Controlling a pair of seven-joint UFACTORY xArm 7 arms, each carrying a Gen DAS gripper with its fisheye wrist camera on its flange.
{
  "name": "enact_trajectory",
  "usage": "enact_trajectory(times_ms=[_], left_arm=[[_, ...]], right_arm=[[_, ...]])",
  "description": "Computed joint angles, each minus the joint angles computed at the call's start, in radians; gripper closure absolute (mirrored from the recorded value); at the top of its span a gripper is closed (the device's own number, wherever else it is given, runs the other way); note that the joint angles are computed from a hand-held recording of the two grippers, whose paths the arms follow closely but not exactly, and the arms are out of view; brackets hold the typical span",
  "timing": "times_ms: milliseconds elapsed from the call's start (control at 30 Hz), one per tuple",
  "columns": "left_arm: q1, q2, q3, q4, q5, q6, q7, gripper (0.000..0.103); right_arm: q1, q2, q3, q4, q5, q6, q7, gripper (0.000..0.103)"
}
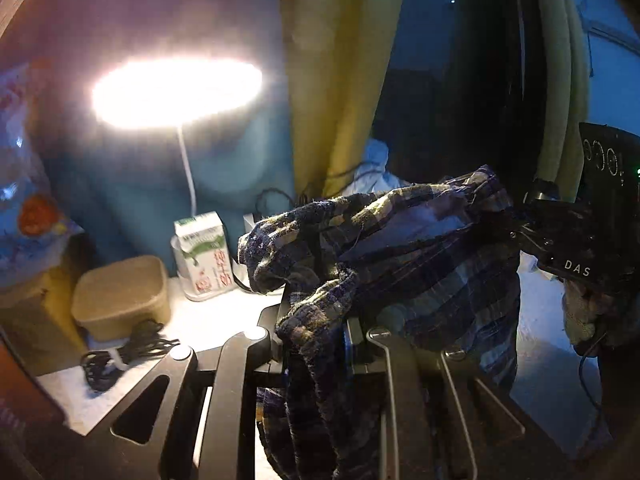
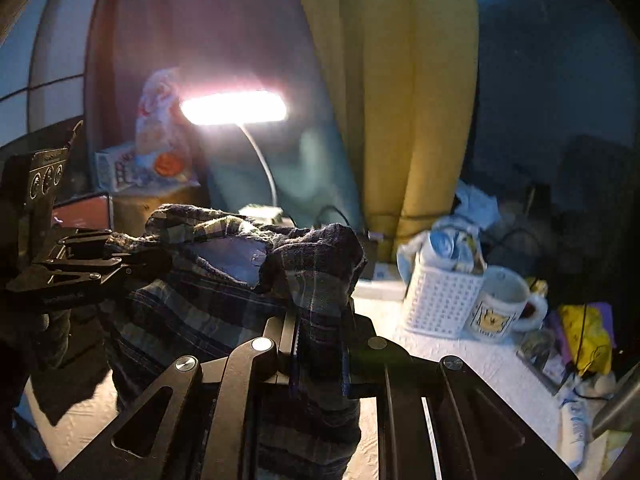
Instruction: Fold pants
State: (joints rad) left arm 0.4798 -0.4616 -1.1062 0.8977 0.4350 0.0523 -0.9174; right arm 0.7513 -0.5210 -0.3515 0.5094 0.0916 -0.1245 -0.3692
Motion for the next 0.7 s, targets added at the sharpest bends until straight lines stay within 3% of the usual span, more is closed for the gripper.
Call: enact_trajectory(times_ms=[300, 700], left_arm=[[-0.175, -0.166, 0.152, -0.075, -0.046, 0.017, -0.03, 0.087], [-0.396, -0.428, 0.326, -0.22, -0.102, 0.117, -0.03, 0.087]], right_arm=[[-0.123, -0.158, 0.177, -0.068, -0.027, 0.019, 0.046, 0.089], [-0.158, -0.311, 0.335, -0.12, -0.062, 0.035, 0.135, 0.089]])
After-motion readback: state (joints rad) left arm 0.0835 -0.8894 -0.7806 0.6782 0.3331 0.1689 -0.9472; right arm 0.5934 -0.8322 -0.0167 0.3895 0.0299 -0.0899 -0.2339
